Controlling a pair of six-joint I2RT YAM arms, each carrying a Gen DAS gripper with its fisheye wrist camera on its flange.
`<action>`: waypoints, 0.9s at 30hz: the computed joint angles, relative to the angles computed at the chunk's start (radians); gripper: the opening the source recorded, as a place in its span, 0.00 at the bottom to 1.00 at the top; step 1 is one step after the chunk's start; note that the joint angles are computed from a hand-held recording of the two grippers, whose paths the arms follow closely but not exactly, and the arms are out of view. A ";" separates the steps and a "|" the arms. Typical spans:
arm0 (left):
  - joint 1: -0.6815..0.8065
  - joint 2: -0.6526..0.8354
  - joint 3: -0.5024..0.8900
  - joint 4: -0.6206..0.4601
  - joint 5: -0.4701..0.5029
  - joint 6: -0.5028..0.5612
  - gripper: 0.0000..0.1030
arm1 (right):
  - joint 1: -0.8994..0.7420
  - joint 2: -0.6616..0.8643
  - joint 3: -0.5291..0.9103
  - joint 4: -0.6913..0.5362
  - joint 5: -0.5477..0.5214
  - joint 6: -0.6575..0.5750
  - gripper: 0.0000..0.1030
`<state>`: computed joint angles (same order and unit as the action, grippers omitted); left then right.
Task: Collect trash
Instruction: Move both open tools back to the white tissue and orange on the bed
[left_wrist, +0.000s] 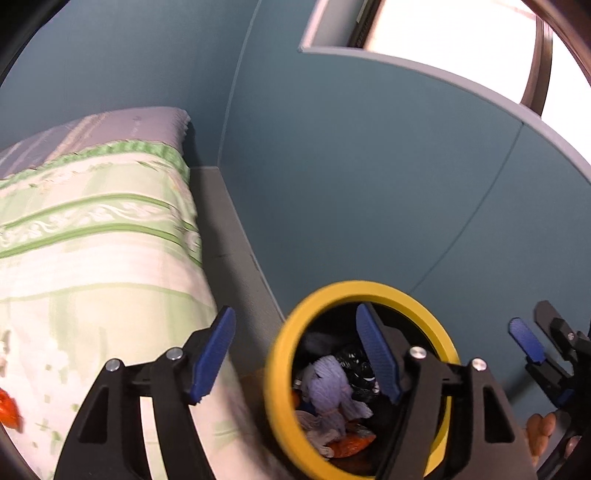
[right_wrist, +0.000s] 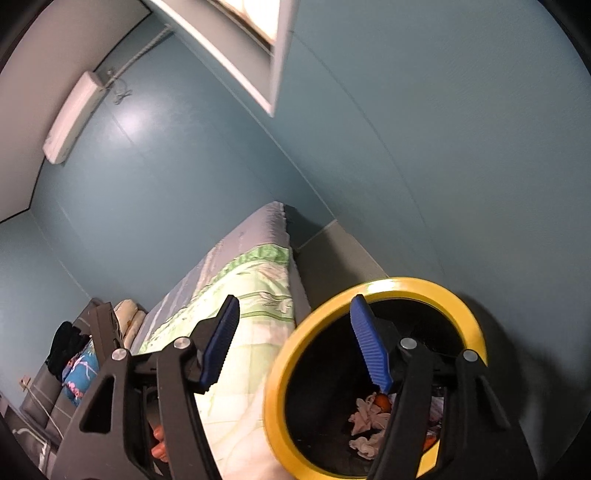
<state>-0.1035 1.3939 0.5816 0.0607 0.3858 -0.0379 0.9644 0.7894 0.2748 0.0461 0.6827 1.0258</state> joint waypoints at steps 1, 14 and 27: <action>0.032 -0.017 0.001 -0.012 0.013 0.014 0.67 | 0.018 0.012 0.015 0.002 0.012 -0.010 0.60; 0.519 -0.050 0.072 -0.150 0.160 0.281 0.77 | 0.170 0.335 0.286 0.131 -0.003 -0.216 0.75; 0.929 0.270 0.336 -0.249 0.236 0.590 0.77 | 0.192 0.825 0.711 0.120 -0.273 -0.404 0.77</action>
